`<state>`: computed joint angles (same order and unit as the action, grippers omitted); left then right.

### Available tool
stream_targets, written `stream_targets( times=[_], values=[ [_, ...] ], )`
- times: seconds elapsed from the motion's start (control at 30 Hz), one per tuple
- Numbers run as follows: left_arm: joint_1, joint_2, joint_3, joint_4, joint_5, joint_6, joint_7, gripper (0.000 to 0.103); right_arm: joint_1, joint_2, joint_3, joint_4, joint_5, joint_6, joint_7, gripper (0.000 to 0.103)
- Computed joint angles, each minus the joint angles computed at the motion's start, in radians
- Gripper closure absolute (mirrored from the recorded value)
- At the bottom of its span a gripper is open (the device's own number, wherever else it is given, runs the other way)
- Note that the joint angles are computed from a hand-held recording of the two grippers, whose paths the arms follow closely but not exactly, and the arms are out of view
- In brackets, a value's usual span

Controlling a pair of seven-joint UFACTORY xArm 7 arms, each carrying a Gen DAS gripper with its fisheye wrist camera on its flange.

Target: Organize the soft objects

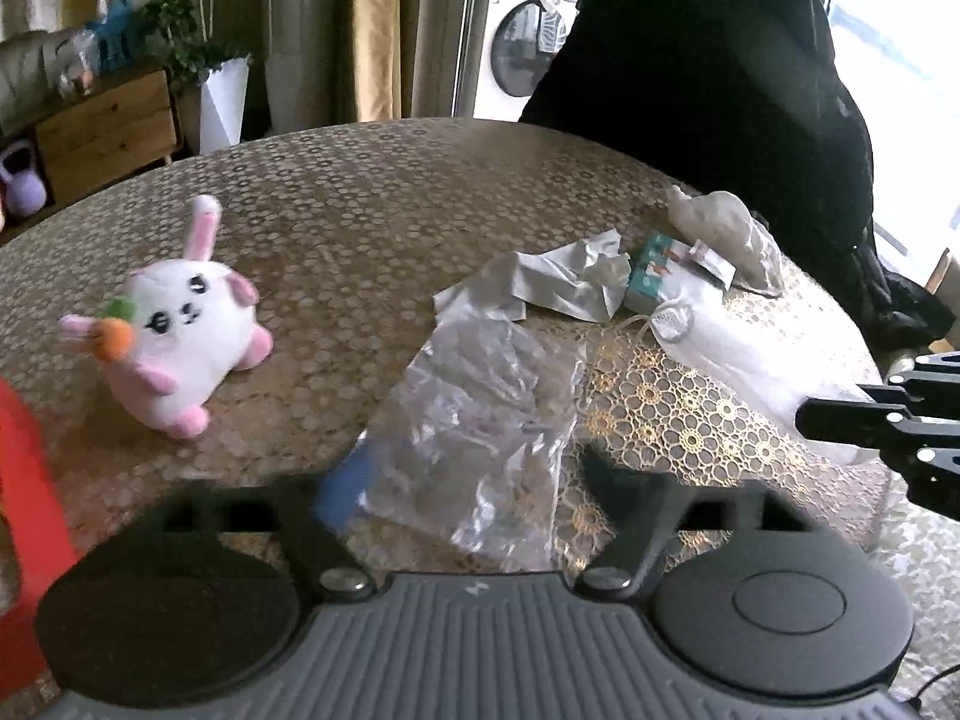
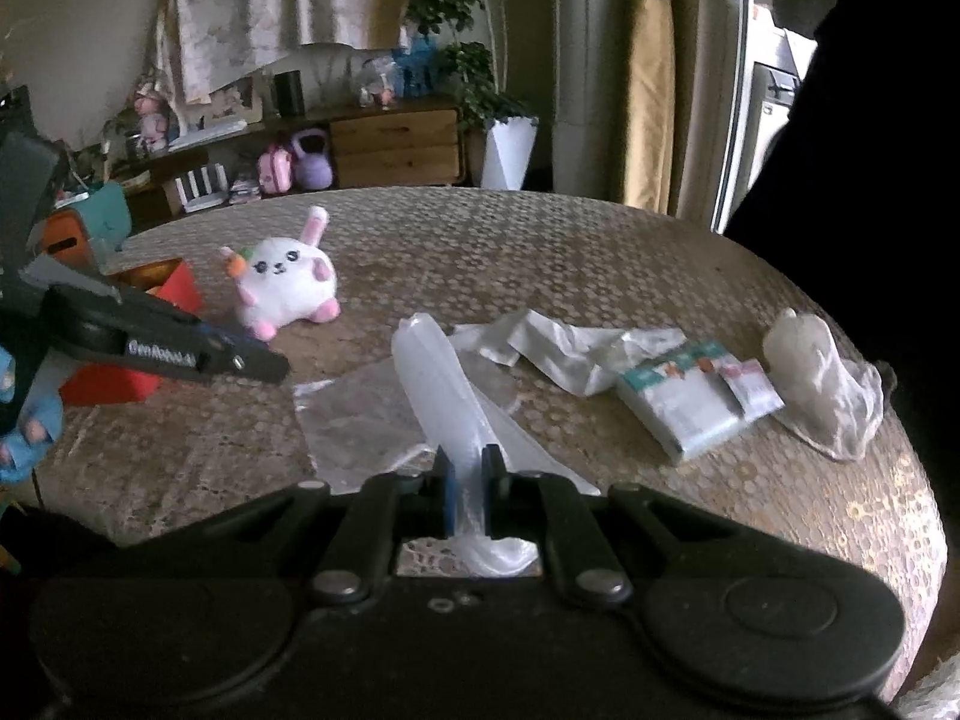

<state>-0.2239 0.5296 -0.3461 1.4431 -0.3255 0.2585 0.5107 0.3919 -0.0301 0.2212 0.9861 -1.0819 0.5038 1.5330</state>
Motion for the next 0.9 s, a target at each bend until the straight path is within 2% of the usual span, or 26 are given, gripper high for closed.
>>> stream_targets(
  times=[0.1, 0.23, 0.3, 0.43, 0.63, 0.73, 0.8, 0.9],
  values=[
    [-0.044, 0.053, 0.022, 0.048, 0.029, -0.003, -0.031, 0.017, -0.016, -0.016, -0.011, -0.035, -0.014, -0.033, 0.028, 0.095],
    [-0.153, 0.139, 0.123, 0.125, 0.140, -0.014, -0.134, 0.017, -0.043, -0.035, -0.017, -0.078, -0.018, -0.074, 0.046, 0.095],
    [-0.158, 0.179, 0.124, 0.163, 0.161, -0.005, -0.170, 0.017, -0.059, -0.043, -0.019, -0.098, -0.015, -0.093, 0.049, 0.095],
    [-0.209, 0.228, 0.185, 0.211, 0.240, -0.003, -0.256, 0.017, -0.084, -0.051, -0.019, -0.125, -0.010, -0.122, 0.049, 0.095],
    [-0.230, 0.246, 0.221, 0.216, 0.314, -0.030, -0.347, 0.017, -0.112, -0.052, -0.017, -0.141, -0.027, -0.155, 0.063, 0.095],
    [-0.235, 0.241, 0.231, 0.200, 0.339, -0.068, -0.381, 0.037, -0.118, -0.042, -0.018, -0.139, -0.038, -0.164, 0.074, 0.095],
    [-0.226, 0.240, 0.219, 0.199, 0.350, -0.073, -0.382, 0.061, -0.119, -0.037, -0.020, -0.137, -0.041, -0.169, 0.080, 0.095],
    [-0.196, 0.238, 0.182, 0.199, 0.350, -0.068, -0.364, 0.081, -0.116, -0.028, -0.023, -0.131, -0.039, -0.172, 0.076, 0.095]
  ],
)
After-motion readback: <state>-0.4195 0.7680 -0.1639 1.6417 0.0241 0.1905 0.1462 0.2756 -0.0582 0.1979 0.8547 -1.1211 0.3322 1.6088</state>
